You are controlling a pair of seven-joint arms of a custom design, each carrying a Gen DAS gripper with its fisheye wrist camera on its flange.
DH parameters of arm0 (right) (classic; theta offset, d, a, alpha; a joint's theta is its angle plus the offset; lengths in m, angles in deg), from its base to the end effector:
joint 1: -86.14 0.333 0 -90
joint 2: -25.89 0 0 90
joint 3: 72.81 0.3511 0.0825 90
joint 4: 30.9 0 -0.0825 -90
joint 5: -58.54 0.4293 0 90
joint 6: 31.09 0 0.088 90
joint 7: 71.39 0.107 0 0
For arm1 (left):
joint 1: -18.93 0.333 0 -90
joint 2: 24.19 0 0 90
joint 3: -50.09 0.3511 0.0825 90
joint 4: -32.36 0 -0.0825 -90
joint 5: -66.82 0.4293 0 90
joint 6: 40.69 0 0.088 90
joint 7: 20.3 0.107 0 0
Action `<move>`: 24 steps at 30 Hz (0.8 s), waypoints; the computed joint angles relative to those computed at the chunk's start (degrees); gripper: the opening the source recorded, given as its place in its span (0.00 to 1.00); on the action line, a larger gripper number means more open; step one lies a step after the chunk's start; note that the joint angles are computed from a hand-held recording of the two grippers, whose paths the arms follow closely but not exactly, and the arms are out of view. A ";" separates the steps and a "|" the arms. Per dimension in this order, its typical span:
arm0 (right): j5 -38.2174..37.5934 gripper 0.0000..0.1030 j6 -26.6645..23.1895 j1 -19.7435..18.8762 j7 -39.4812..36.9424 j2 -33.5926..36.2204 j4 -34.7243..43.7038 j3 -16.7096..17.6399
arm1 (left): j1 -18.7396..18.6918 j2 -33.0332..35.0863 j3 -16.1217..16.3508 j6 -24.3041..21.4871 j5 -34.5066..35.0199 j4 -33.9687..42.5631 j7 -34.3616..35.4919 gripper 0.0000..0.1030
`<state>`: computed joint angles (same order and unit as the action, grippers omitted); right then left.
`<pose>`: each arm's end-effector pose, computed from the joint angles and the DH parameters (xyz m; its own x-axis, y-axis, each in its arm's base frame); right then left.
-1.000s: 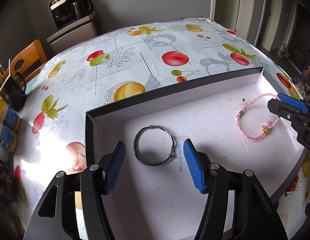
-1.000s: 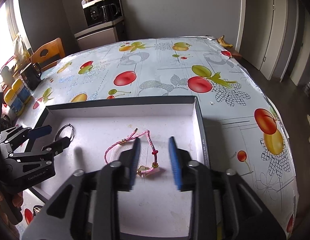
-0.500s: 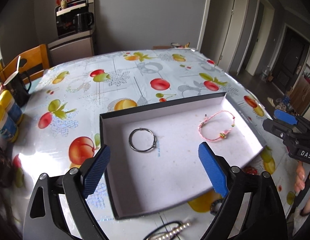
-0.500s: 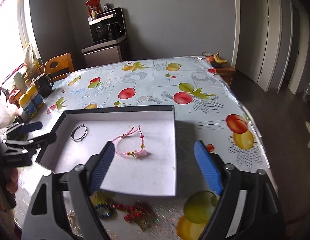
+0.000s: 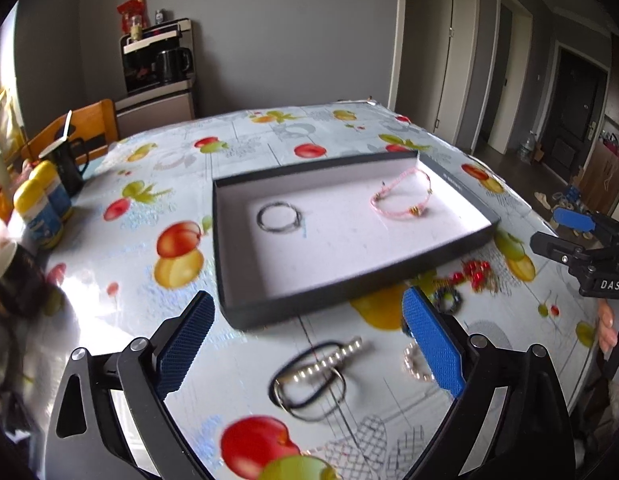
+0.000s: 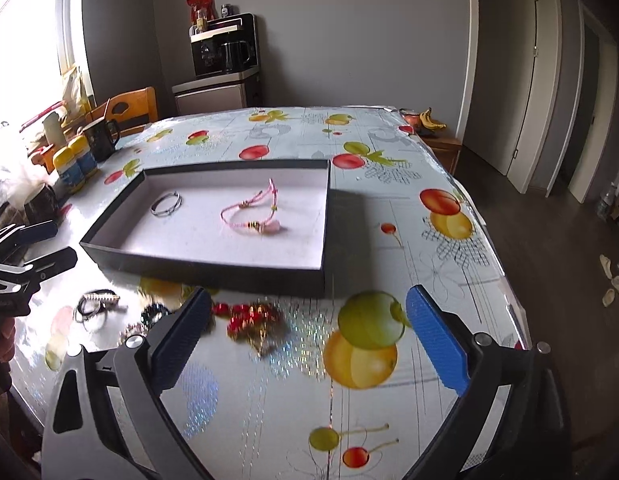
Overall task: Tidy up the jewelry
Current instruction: 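Withdraw both open tools from the box toward the remaining jewelry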
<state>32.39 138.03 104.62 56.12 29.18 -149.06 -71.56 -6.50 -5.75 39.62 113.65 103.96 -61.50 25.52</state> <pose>0.5989 0.2455 0.5124 0.1451 -0.9843 -0.1009 -0.6644 -0.0213 -0.7471 0.6077 -0.4419 0.5313 -0.3024 -0.9532 0.0045 -0.6414 0.2000 -0.7407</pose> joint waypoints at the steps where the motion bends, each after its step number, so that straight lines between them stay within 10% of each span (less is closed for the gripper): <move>1: -0.01 0.94 0.07 0.06 -0.03 -0.05 -0.40 0.06 | -0.69 -0.37 0.55 0.30 1.50 -0.96 -1.43 0.94; 9: 5.07 0.86 -1.22 1.54 -5.07 2.62 0.04 0.44 | -2.69 0.00 0.97 0.33 8.72 -2.68 -4.24 0.94; 19: 10.37 0.45 -4.20 3.34 -10.26 4.86 2.76 0.14 | -2.67 0.10 0.37 0.59 8.97 -3.11 -3.28 0.94; 24: 12.55 0.41 -5.35 3.77 -11.75 6.02 4.37 -0.06 | -2.43 0.35 0.01 -0.13 7.40 -2.85 -1.99 0.94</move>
<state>44.94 132.68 108.38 44.37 35.20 -144.69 -71.62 -8.94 -5.40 39.63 113.52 111.36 -64.35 23.54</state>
